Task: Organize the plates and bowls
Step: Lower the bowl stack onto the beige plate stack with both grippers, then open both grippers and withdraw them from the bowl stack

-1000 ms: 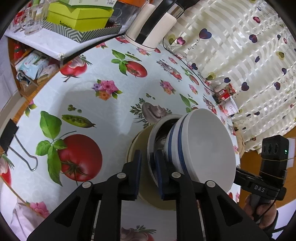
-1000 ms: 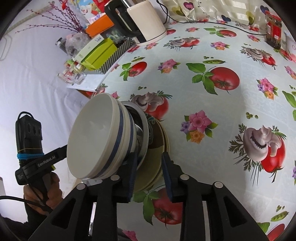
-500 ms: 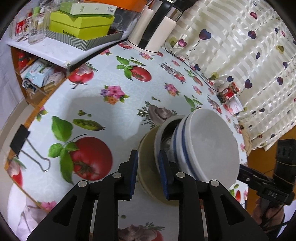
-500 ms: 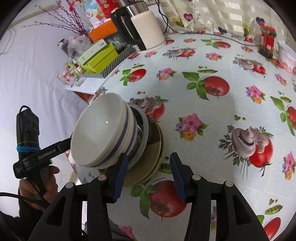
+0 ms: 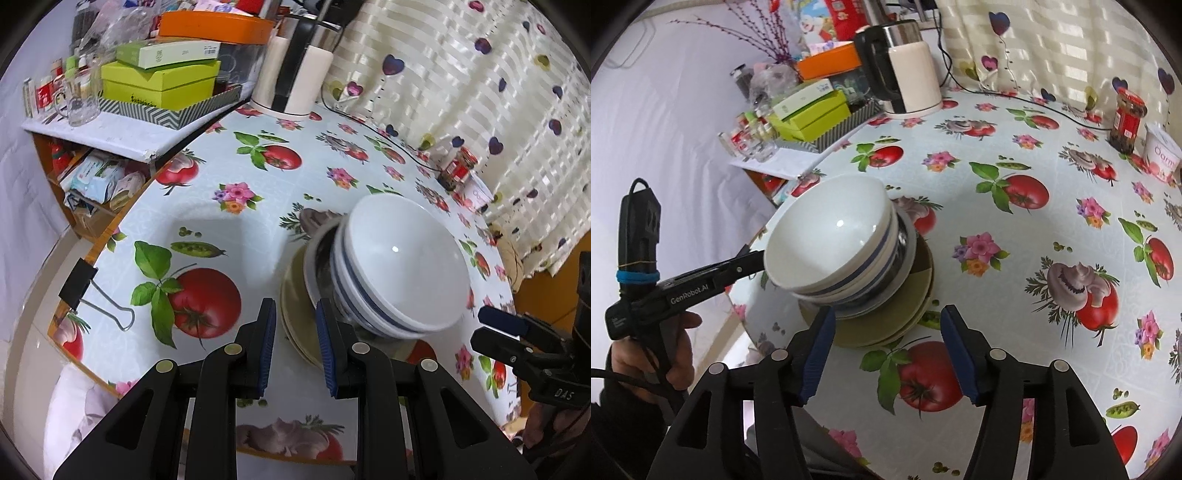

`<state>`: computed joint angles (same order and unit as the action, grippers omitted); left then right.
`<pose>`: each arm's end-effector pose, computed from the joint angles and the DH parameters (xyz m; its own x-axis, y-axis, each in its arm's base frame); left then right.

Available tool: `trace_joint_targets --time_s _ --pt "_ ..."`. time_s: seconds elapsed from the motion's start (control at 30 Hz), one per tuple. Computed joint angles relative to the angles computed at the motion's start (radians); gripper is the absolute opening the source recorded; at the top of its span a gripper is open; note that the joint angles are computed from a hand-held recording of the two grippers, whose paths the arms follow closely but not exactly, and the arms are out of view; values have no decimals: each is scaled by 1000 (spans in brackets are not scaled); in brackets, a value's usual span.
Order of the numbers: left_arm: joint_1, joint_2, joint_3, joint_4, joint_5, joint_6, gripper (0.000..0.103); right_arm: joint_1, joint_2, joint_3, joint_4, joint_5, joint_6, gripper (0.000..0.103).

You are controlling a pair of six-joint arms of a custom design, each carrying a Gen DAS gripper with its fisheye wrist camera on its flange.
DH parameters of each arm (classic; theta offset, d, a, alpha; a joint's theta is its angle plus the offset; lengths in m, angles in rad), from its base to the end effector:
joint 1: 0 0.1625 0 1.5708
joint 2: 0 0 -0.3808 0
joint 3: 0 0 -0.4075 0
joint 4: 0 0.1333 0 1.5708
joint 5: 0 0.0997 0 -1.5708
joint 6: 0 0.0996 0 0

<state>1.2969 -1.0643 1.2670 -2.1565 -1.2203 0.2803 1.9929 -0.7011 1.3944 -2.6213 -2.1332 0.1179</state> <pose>-0.0311 -0.7301 0.3639 -0.8329 0.3725 -0.4094 0.5008 0.8220 -0.2710 0.3711 -0.6306 0.1036 -0.8874 -0.0747 0.4550 -0.2814 0.8695 -0.4060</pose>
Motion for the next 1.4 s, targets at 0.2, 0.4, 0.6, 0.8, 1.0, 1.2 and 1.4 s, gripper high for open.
trace_joint_targets --time_s 0.2,0.4,0.6,0.8,1.0,1.2,1.4 --pt "-18 -39 61 -18 13 27 23 23 -1 14 -17 -30 -17 65" --pt "-37 -70 112 -36 34 53 23 39 -1 24 -27 -52 -29 67" --pt "-52 -97 157 -62 56 74 23 49 -4 36 -36 -60 -36 68" --pt "-64 -117 188 -77 67 83 23 59 -10 52 -46 -73 -44 68" --pt "-69 -127 207 -73 73 79 23 61 -13 59 -52 -75 -46 69" --pt "-77 -134 226 -90 89 88 23 70 -21 76 -63 -86 -56 70" --pt "-76 -127 228 -99 109 85 23 71 -22 79 -64 -93 -59 70"
